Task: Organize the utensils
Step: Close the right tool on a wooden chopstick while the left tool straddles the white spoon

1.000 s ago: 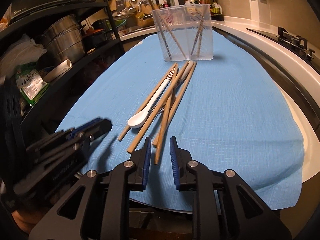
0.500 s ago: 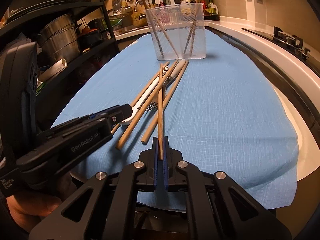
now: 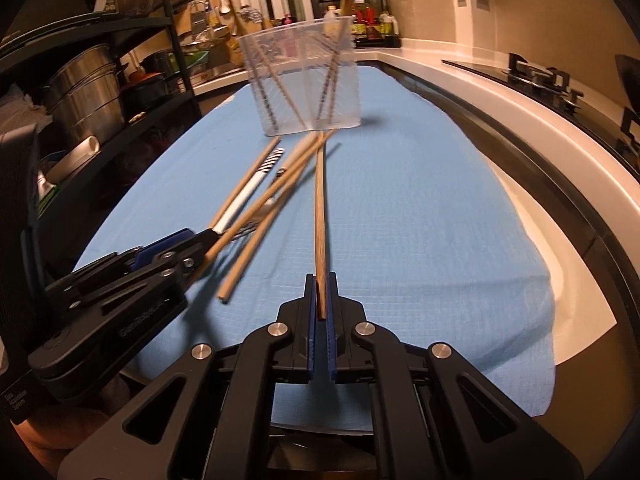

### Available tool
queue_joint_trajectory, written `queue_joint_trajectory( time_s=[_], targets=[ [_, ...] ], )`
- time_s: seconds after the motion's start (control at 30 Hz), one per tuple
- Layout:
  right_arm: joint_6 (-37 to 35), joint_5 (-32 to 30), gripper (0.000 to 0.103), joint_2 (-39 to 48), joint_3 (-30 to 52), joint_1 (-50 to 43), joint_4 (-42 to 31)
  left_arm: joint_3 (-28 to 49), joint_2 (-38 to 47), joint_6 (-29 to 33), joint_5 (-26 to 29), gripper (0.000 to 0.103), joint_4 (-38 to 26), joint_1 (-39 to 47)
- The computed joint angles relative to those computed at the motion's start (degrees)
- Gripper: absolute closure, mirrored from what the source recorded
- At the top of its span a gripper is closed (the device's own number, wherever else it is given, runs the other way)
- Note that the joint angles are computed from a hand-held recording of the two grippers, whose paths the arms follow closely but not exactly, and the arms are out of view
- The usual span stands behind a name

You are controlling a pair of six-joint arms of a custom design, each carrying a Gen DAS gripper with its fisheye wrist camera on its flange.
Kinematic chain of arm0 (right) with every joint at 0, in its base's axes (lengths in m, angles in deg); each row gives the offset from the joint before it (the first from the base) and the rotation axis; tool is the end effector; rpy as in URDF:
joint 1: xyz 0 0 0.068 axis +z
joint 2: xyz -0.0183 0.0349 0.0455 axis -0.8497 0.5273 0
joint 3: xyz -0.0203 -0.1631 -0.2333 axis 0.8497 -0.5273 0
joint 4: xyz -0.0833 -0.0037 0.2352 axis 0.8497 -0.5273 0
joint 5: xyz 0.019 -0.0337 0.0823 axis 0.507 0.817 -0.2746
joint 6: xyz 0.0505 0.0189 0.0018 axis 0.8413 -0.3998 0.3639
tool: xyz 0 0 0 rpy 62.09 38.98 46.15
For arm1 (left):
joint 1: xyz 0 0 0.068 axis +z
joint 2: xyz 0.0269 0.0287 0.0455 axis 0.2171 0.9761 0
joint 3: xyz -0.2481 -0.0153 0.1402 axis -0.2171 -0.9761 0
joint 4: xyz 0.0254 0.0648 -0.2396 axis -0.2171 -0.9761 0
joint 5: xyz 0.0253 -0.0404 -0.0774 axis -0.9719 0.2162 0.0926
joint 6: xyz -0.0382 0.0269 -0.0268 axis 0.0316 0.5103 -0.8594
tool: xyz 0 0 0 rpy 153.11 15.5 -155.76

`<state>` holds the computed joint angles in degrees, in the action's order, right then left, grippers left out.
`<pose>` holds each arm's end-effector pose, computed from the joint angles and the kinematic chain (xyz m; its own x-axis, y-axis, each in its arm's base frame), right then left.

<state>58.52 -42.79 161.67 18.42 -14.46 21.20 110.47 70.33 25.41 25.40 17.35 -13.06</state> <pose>0.2545 0.2227 0.1426 -0.6805 0.0357 -0.7319 -0.0594 0.9928 0.1038 0.2905 -0.1359 0.1423 -0.6353 -0.0101 -0.7722 0.1966 0.9649 -0.1743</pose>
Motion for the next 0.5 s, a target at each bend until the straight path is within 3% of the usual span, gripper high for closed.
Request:
queue_joint_trajectory(
  time_s=[0.23,0.5],
  targets=[
    [2.1,2.0,0.098,-0.5,-0.2,-1.9,-3.1,-1.4,0.5,2.5,-8.2,0.078,1.4,-2.3],
    [2.2,2.9,0.098,-0.1,-0.2,-2.2,-3.3,-7.1,-1.2,6.6,-14.4,0.082,7.7,-1.8]
  ],
)
